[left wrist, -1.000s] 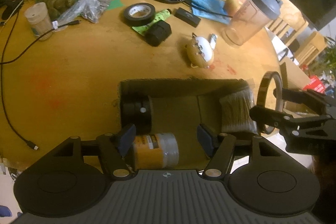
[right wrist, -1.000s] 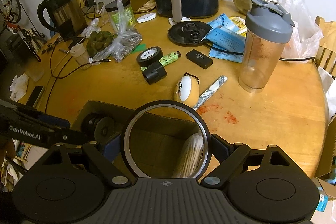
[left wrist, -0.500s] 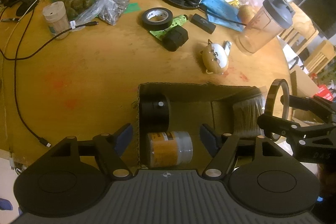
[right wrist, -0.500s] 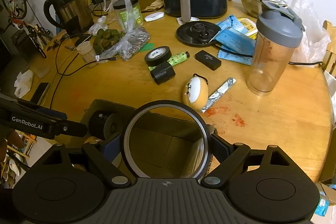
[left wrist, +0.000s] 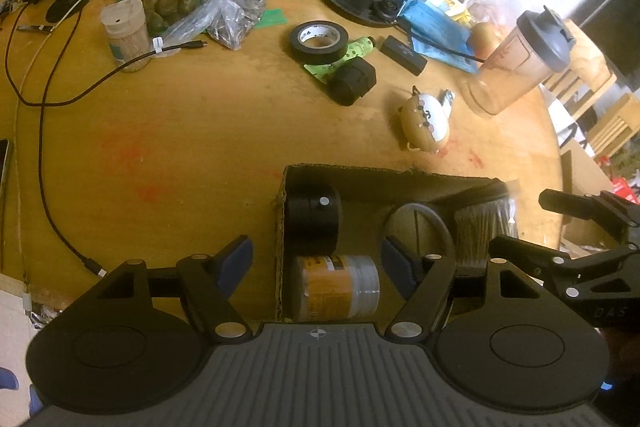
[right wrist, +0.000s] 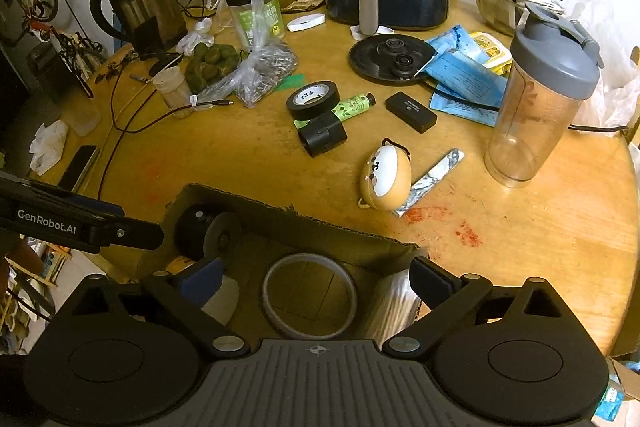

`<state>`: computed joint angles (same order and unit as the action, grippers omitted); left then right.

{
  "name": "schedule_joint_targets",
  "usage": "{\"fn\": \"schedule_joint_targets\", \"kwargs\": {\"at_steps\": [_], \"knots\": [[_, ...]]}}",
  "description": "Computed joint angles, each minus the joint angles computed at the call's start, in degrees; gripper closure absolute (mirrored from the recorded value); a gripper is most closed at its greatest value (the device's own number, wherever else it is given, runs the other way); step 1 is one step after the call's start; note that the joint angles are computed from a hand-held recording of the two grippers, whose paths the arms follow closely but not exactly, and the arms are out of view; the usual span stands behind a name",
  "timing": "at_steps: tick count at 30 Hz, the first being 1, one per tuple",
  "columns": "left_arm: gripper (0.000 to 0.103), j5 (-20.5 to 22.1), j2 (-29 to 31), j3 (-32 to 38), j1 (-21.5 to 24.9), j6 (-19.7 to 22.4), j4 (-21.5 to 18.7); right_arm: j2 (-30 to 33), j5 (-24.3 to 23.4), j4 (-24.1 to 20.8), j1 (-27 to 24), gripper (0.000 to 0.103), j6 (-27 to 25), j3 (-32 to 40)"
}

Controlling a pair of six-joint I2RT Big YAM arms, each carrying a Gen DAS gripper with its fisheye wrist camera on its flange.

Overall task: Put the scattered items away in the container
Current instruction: 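Lower the round mirror into the box and open the right tool, then move the open left tool toward the black cube beside the tape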

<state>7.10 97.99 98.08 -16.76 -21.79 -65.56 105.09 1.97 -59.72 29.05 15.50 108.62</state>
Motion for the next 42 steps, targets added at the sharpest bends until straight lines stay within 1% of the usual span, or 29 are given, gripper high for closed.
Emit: {"fn": "schedule_joint_targets", "kwargs": {"at_steps": [5, 14, 25, 33, 38, 42], "knots": [[0.033, 0.1, 0.7, 1.0, 0.0, 0.5, -0.2, 0.1, 0.2, -0.4, -0.1, 0.000, 0.1, 0.3], [0.033, 0.2, 2.8, 4.1, -0.2, 2.3, -0.8, 0.2, 1.3, -0.9, -0.7, 0.000, 1.3, 0.4], [0.033, 0.9, 6.2, 9.3, -0.4, 5.1, -1.3, 1.7, 3.1, -4.1, -1.9, 0.000, 4.3, 2.5], [0.033, 2.4, 9.3, 13.4, 0.2, 8.8, -1.0, 2.1, 4.0, -5.3, -2.8, 0.000, 4.7, 3.1], [0.033, 2.1, 11.7, 16.5, 0.2, 12.4, -0.4, 2.0, 4.5, -5.8, -3.7, 0.000, 5.5, 3.1], [0.033, 3.0, 13.5, 18.8, 0.4, 14.7, 0.0, 2.1, 4.8, -6.2, -4.1, 0.000, 5.9, 3.3]]}}
